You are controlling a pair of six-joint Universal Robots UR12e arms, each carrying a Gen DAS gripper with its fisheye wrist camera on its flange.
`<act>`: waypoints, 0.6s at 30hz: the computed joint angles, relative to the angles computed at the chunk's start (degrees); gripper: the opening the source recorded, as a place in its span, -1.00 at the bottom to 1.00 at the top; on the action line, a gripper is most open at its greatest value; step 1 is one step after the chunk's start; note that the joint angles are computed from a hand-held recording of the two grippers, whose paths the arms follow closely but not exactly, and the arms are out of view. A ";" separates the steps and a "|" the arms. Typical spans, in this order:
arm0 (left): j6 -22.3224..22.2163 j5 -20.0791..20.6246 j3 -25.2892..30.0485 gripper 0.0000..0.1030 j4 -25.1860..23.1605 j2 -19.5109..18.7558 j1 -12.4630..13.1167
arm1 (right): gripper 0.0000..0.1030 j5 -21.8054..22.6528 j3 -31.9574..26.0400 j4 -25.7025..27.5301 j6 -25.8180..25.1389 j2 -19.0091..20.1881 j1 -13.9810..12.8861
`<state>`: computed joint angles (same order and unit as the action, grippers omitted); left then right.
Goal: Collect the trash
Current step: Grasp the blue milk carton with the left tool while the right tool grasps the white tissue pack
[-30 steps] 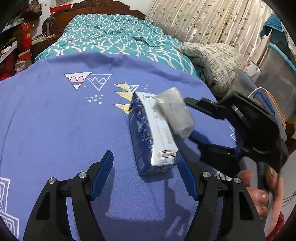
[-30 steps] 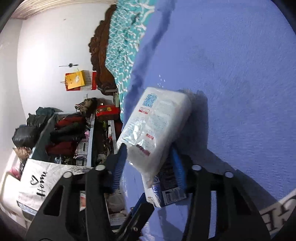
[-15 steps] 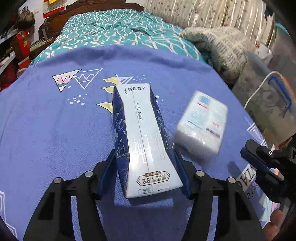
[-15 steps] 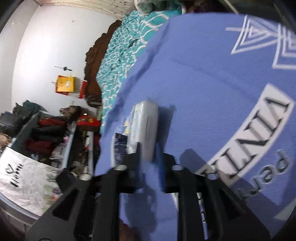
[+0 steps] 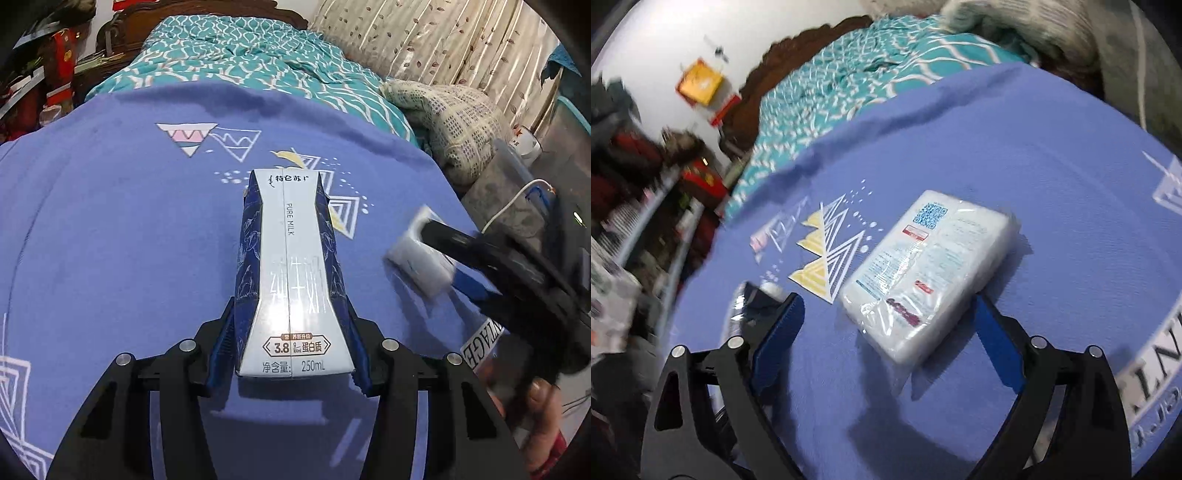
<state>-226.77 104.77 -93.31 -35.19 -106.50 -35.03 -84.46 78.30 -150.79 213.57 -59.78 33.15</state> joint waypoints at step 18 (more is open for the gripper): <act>3.08 -7.92 -0.22 -0.05 3.09 0.03 -0.48 | 0.33 -0.22 13.59 -2.59 -14.88 -10.08 -1.56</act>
